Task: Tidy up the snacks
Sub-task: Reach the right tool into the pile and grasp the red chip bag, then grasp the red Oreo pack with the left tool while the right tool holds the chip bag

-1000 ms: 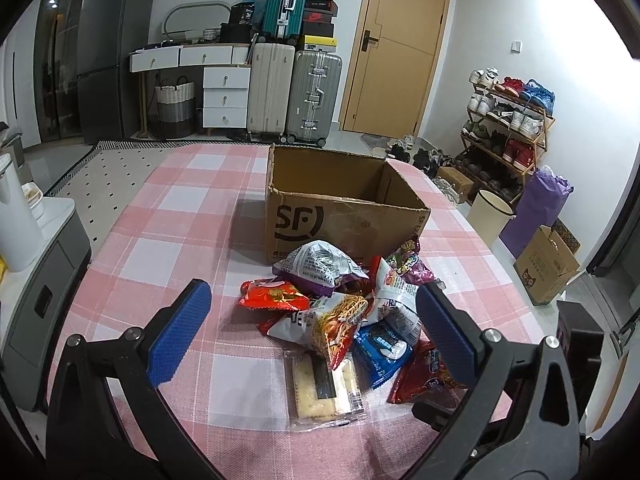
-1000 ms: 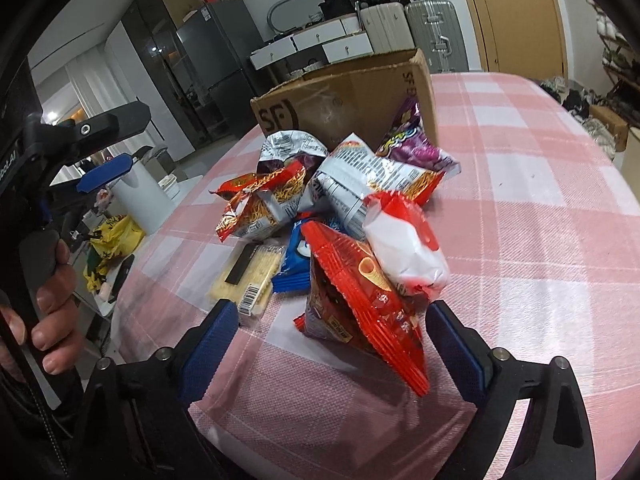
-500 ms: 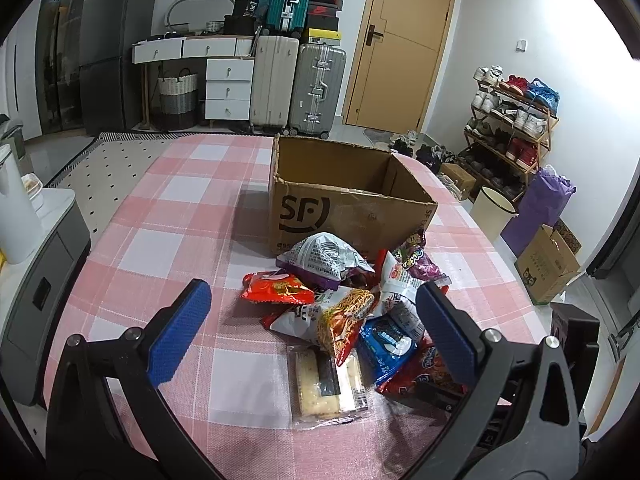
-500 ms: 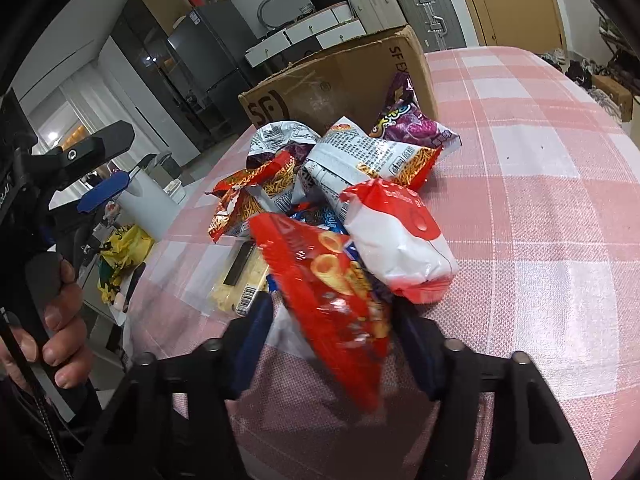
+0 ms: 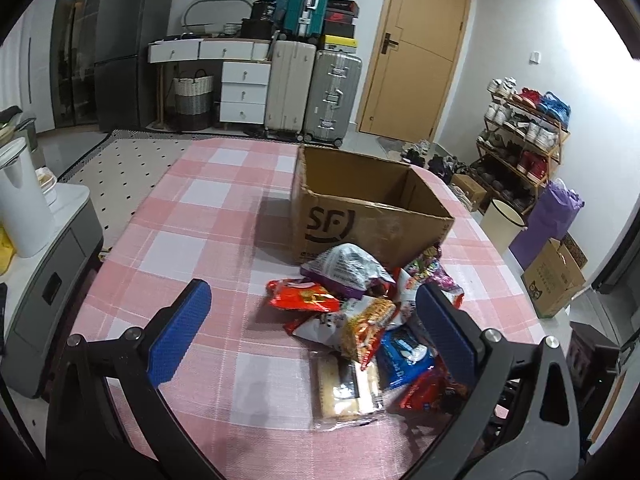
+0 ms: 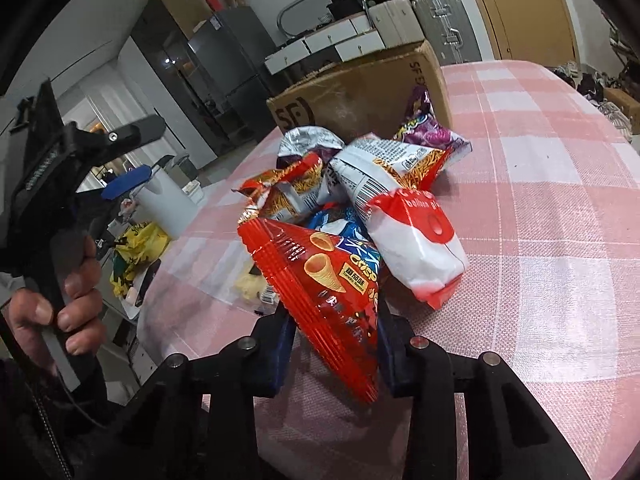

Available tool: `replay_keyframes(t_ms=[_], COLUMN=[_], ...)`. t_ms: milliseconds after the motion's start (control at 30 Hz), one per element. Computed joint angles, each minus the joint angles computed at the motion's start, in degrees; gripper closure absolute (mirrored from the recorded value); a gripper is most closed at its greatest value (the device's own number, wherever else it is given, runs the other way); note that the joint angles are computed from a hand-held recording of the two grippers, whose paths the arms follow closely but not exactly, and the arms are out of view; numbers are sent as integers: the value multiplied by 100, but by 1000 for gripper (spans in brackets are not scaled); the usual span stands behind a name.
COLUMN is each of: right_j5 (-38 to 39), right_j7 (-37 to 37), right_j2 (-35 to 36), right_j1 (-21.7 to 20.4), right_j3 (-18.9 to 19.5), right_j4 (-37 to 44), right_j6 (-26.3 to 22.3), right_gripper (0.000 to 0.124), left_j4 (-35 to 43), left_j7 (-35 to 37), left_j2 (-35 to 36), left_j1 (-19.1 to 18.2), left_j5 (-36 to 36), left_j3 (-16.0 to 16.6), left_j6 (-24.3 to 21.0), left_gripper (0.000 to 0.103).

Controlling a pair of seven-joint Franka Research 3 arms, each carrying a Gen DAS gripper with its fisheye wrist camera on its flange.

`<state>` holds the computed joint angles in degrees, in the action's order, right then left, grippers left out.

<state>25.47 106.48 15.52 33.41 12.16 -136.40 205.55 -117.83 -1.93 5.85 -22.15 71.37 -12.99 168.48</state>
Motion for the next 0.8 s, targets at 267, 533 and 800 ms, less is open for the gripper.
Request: replay_keyframes(t_ms=[267, 533, 800], right_j5=[224, 75, -673], right_j7=[-186, -143, 381], right_j2=[-183, -244, -155], right_j1=[148, 24, -284], right_j3=[-45, 15, 159], right_j4=[-152, -223, -238], right_j6=[264, 319, 356], right_gripper=[90, 93, 95], left_j4=[-112, -180, -102], left_j7=[-71, 562, 1222], left_j2=[-48, 160, 461], left_j1=[174, 311, 203], left_j5=[-42, -888, -1616], left_j3=[84, 176, 312], left_j6=[292, 495, 506], left_gripper=[1, 1, 1])
